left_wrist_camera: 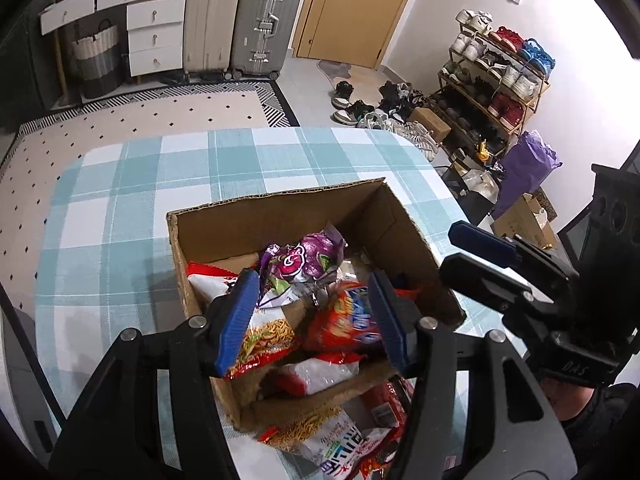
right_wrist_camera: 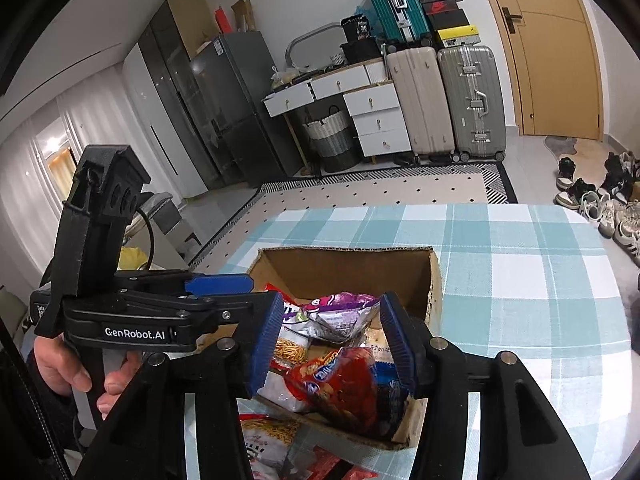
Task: Organize snacks
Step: 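Carry both bags over the box and open both grippers to drop them, then withdraw both grippers from the box back toward the remaining snacks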
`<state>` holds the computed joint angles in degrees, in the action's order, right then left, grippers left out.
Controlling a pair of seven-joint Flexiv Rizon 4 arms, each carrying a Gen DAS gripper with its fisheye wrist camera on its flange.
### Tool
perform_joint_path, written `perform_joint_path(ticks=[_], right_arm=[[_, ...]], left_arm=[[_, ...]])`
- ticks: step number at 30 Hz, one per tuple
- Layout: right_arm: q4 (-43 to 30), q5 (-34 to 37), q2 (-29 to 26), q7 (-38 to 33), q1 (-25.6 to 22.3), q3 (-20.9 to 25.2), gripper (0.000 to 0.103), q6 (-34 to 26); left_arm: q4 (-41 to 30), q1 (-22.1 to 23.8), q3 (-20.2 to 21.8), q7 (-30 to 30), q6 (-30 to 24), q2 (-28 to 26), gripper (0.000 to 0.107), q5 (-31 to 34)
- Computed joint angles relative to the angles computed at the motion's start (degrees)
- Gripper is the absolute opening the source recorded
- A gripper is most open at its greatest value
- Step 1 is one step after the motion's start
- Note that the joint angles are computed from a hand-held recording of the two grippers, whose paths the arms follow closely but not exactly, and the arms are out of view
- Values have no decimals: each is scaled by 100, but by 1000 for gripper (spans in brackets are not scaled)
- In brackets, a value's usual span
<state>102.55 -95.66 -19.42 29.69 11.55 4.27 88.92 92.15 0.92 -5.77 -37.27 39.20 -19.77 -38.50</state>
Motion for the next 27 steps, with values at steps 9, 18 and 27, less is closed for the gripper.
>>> perform_joint_path(ticks=[9,18,27], right_arm=[[265,-15,422,9,106,116,52,-301],[593,36,855,38,289,213,58,-666],[971,111,1330,-4,487,392,68,-1152]], left_arm=[[616,-9,145,375,176,646,54,-359],[1201,-69,396,643,307,1263,60,-713],[1739,-122,661,731,284,1786,71,-947]])
